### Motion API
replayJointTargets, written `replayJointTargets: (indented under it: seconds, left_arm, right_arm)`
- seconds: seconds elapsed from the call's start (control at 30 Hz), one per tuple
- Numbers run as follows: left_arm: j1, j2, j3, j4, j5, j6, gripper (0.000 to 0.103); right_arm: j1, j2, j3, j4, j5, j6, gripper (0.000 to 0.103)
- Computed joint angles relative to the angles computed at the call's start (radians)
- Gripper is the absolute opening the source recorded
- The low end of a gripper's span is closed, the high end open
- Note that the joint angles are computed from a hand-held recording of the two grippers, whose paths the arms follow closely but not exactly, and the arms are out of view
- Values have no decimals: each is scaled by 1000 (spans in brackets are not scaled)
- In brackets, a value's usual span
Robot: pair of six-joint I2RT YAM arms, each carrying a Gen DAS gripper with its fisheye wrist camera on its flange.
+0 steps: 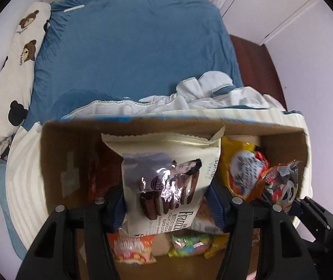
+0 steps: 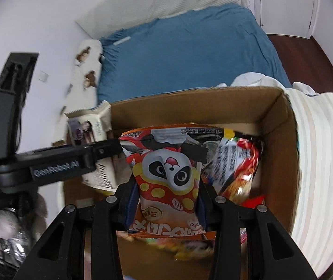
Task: Organize snacks
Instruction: 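Lower the Franzzi pack and panda bag into the box and open both tools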
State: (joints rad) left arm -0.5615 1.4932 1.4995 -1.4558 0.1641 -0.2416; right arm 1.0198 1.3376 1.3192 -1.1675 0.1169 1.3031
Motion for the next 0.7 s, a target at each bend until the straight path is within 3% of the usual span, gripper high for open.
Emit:
replayJointTargets:
  seconds: [0.23,0.27,0.3,0.33,0.37,0.43,0.6,0.7]
  left_arm:
    - [10,91,14,8,13,27,58]
    - [11,97,15,6,10,25,60]
    - [14,100,13,2,7,20,69]
    - [22,100,8,0,12,19,80]
    - [24,99,0,3,13,15,84]
    - [31,89,-8,4,4,18,91]
    - [50,35,-36,3,12,16,91]
    - [37,-12,-50,2,7,13,91]
  right_arm:
    - [-151,85,-64,96,-104,-160,44]
    - [-165,97,-65,103,-118,-170,45]
    - [-180,113,-61,102,-129,-184,46]
    - [-187,139,-41,76,-121,-195,52]
    - [-188,158,-22,48,-106,-200,71]
    - [-192,164,-12,34,-99,-208,91]
    - [-182,121,-29,0,-88,-194,91]
    - [-116,128,11,-93,-40,-157,93]
